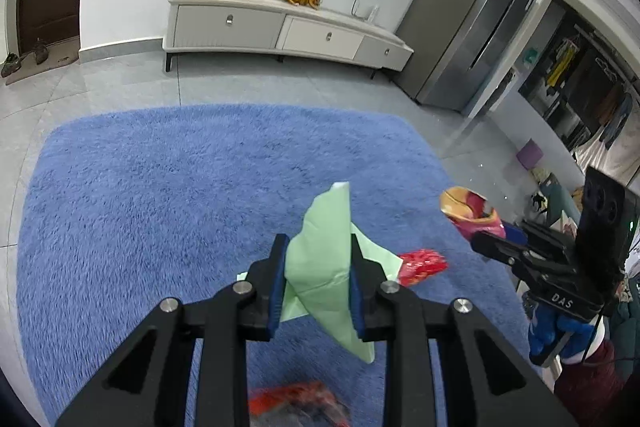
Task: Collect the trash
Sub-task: 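Carry the green paper and pink packet over the bin and open both grippers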
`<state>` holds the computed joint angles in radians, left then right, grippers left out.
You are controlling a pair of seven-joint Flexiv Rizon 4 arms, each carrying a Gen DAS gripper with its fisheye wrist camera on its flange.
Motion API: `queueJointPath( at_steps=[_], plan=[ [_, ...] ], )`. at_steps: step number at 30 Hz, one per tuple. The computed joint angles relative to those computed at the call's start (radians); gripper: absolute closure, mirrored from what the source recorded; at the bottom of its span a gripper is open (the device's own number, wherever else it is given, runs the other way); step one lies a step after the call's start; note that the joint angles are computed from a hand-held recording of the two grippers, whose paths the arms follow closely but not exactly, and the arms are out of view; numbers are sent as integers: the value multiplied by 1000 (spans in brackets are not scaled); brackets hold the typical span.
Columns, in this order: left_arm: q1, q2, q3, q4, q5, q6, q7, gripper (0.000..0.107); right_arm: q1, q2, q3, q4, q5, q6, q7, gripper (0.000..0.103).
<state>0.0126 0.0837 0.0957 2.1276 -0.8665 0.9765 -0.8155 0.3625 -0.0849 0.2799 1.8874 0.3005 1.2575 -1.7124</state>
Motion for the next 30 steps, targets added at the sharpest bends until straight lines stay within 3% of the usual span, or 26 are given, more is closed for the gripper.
queueJointPath(
  at_steps=[9,15,21,30],
  plan=[
    [-75,95,-17,51,-12,29,-60,82,-30,222,-46,231,-73,38,181,75],
    [-159,76,-69,9,12,47,-110,82,-83,351,-114,366,-108,25,259,75],
    [-247,-49,-165,-119,77,51,-204,82,-181,423,-198,444,-166,-13,313,75],
    [-332,-394,-287,-476,296,-18,-422,81,-296,324,-309,415,-160,-67,277,75]
  ],
)
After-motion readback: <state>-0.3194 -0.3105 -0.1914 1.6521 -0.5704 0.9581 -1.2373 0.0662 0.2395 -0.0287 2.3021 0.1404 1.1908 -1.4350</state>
